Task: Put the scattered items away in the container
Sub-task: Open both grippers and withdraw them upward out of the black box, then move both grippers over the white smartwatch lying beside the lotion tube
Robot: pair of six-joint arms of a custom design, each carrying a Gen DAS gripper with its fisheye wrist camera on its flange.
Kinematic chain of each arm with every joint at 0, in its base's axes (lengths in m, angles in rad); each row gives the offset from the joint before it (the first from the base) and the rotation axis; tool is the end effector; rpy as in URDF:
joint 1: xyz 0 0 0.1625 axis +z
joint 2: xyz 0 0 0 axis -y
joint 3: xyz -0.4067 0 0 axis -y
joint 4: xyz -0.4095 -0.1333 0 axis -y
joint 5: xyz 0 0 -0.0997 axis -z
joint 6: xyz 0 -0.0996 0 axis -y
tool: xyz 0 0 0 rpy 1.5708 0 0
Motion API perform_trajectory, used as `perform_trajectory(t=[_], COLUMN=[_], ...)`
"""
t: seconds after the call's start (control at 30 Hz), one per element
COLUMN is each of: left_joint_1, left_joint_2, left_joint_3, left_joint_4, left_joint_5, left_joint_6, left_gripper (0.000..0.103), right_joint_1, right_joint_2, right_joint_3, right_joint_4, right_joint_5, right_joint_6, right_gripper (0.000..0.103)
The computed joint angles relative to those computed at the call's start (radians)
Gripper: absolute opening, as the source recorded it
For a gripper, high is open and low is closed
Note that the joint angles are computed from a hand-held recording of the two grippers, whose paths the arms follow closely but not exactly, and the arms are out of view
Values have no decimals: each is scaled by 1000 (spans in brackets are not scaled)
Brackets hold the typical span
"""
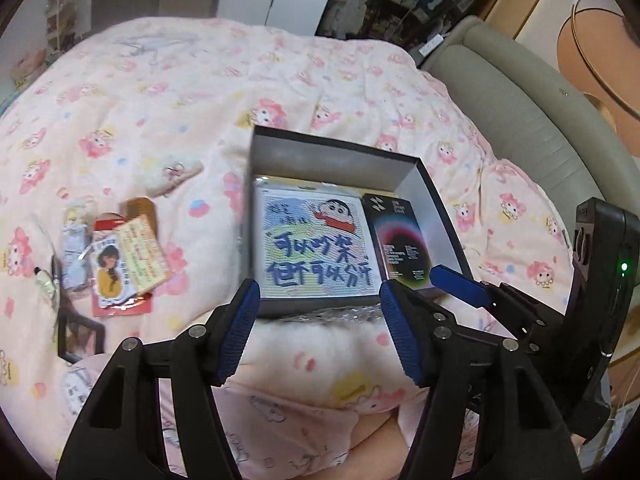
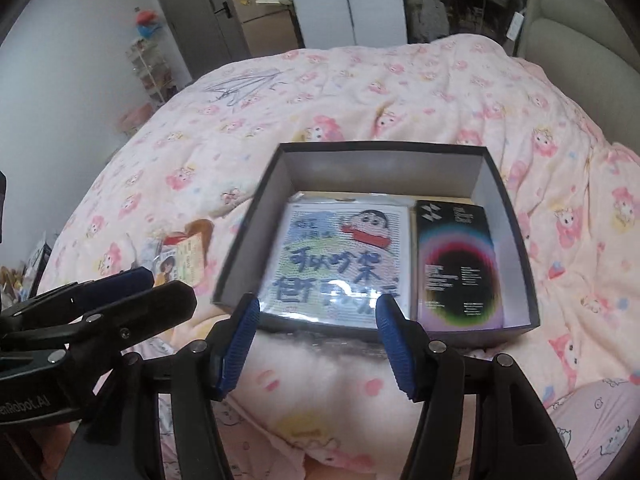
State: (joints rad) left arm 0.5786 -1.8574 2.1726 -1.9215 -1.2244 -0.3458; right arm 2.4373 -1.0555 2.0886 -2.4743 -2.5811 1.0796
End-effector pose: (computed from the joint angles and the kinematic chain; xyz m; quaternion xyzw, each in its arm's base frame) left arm -0.2245 -0.3462 0.3356 0.3099 0.9349 -0.1206 0.1243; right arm 0.4144 -0.2879 0.0993 -0.0617 -0.8716 0.3673 0.3186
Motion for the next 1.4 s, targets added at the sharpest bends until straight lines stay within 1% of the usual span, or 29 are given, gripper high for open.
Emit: perform_trajectory(t=[0.1, 0.23, 0.3, 0.4, 0.43, 0.5, 0.6, 0.67, 0.7, 0.73, 0.77, 0.8, 0.83, 0.9, 1.03, 1.1, 1.23, 1.27, 1.33, 1.4], left_joint_1=[18, 48, 74, 129, 147, 180, 235, 274, 293, 311, 329, 353, 385, 446, 544, 586, 654, 666, 695, 713], left_joint_2=[-38, -90, -119, -152, -163, -181, -193, -201, -206, -213, -213, -209, -203, -183, -146, -122, -68, -60, -46, -28], left_joint_3=[-2, -3, 0, -2, -4, -11, -28, -36, -37, -32, -32, -35, -40, -53, -56, -58, -67, -69, -75, -78], left_joint_4=[17, 57, 69, 78, 82, 85, 82, 65, 49, 21, 2, -14, -31, -50, -81, -98, -121, -128, -147, -166], left_joint_5=[-5, 16, 29, 38, 45, 61, 78, 86, 98, 116, 134, 147, 150, 139, 146, 131, 111, 95, 39, 2], left_joint_6=[15, 21, 18, 15, 16, 22, 39, 52, 49, 40, 34, 33, 38, 54, 76, 86, 115, 123, 143, 157], left_gripper=[64, 64, 64, 63, 63, 63, 63, 63, 61, 53, 49, 48, 46, 45, 45, 45, 39, 35, 33, 31], right_joint_1=[1, 4, -1, -15, -22, -34, -45, -59, -68, -77, -91, -101, -108, -119, -150, -161, -180, -185, -194, -200], right_joint_2=[36, 106, 146, 208, 230, 273, 339, 376, 390, 405, 419, 430, 441, 455, 469, 489, 531, 538, 547, 553], right_joint_3=[-26, -86, -119, -172, -190, -233, -302, -338, -350, -359, -369, -382, -399, -422, -444, -469, -515, -522, -531, -535], right_joint_4=[-38, -34, -40, -68, -89, -103, -129, -158, -181, -207, -230, -225, -198, -164, -174, -164, -128, -123, -123, -139], right_joint_5=[23, 36, 58, 102, 126, 161, 193, 233, 257, 281, 310, 321, 315, 299, 362, 387, 414, 424, 443, 459], right_joint_6=[-35, -69, -95, -167, -203, -248, -327, -379, -404, -425, -444, -444, -434, -425, -470, -495, -511, -508, -507, -518], right_gripper=[57, 57, 57, 57, 57, 57, 57, 57, 57, 57, 57, 57, 57, 57, 57, 57, 57, 57, 57, 57])
